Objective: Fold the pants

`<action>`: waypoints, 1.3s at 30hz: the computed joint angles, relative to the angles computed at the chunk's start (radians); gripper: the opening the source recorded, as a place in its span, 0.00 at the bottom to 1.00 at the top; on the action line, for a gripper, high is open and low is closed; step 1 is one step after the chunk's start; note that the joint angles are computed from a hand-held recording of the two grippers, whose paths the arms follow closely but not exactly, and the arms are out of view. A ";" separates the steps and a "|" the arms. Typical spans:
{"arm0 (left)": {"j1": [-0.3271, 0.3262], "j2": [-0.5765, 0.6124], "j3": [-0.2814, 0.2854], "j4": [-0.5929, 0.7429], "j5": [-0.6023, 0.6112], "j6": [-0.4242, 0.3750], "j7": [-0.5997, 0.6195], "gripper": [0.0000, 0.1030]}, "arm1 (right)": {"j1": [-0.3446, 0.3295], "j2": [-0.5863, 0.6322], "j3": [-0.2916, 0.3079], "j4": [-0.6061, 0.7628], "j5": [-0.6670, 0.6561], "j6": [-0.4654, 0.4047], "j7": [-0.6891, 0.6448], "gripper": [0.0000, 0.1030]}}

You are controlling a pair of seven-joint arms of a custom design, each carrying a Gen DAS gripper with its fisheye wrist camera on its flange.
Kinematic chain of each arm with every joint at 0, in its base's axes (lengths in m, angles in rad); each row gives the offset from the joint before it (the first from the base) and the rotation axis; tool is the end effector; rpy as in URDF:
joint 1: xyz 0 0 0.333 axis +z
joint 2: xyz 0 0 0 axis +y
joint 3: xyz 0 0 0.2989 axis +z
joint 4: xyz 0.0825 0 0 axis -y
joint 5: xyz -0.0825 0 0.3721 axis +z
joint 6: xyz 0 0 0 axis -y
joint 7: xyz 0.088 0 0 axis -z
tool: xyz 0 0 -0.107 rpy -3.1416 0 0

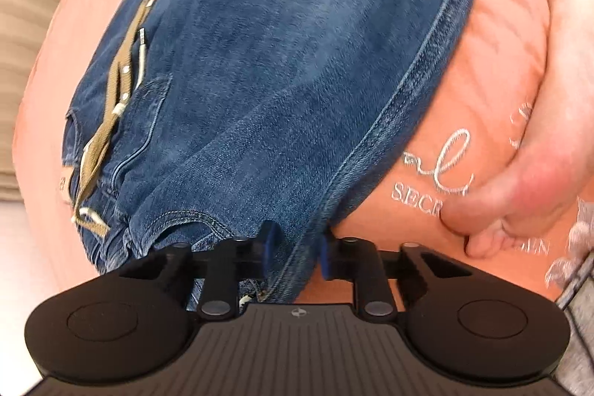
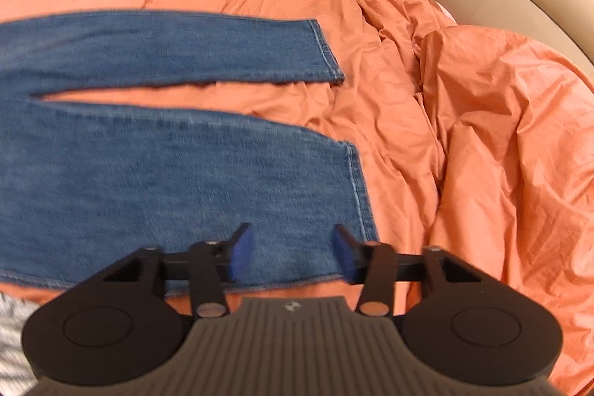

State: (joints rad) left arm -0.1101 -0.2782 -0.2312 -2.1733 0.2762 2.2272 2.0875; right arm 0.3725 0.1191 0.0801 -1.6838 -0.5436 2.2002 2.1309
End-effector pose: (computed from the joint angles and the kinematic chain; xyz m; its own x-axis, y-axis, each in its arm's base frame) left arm 0.4676 -0.1656 0.5280 -0.7501 -0.5126 -0.4179 -0.5263 0.8453 -0.0920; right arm 0.5684 0.2537 0.5550 0.0477 -0.9655 0.2562 -0.8327 -0.1801 -0.5237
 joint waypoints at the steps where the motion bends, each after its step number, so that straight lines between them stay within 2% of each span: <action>1: 0.000 -0.013 -0.002 -0.015 0.004 0.016 -0.013 0.14 | 0.001 -0.004 0.002 -0.010 -0.003 -0.005 -0.014 0.32; 5: 0.009 -0.069 -0.021 -0.064 0.025 0.074 -0.113 0.09 | -0.003 -0.038 0.008 -0.079 -0.008 0.043 -0.111 0.32; 9: 0.034 -0.113 -0.045 -0.077 0.056 0.140 -0.234 0.09 | -0.026 -0.086 0.007 -0.171 0.038 0.151 -0.292 0.33; 14: 0.074 -0.090 -0.074 -0.008 0.100 0.186 -0.400 0.09 | -0.048 -0.083 0.004 -0.174 0.130 0.124 -0.500 0.33; 18: 0.090 -0.039 -0.084 0.059 0.147 0.194 -0.526 0.08 | -0.054 -0.050 0.004 -0.162 0.138 0.102 -0.609 0.54; 20: 0.088 -0.021 -0.079 0.085 0.160 0.195 -0.577 0.08 | -0.050 -0.038 0.004 -0.170 0.104 0.117 -0.628 0.54; 23: 0.078 0.002 -0.073 0.122 0.172 0.182 -0.643 0.08 | -0.043 -0.026 0.002 -0.186 0.054 0.168 -0.625 0.47; 25: 0.073 0.022 -0.074 0.144 0.198 0.176 -0.681 0.08 | -0.038 -0.019 0.000 -0.191 0.024 0.195 -0.612 0.09; 28: 0.067 0.043 -0.073 0.165 0.253 0.173 -0.740 0.08 | -0.033 -0.022 -0.007 -0.196 -0.030 0.242 -0.555 0.02; 32: 0.065 0.075 -0.077 0.196 0.373 0.180 -0.822 0.08 | -0.033 -0.008 -0.022 -0.141 -0.111 0.270 -0.435 0.00; 35: 0.057 0.122 -0.072 0.255 0.469 0.162 -0.871 0.07 | -0.026 0.041 -0.034 -0.041 -0.176 0.274 -0.361 0.00; 39: 0.033 0.205 -0.033 0.370 0.529 0.148 -0.900 0.07 | -0.006 0.156 -0.061 0.164 -0.226 0.264 -0.299 0.00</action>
State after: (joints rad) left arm -0.0769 -0.0729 -0.2645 -1.8029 0.8051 2.3749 1.1880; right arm 0.3660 0.2755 0.0187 -1.5198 -0.7692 2.4639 1.8320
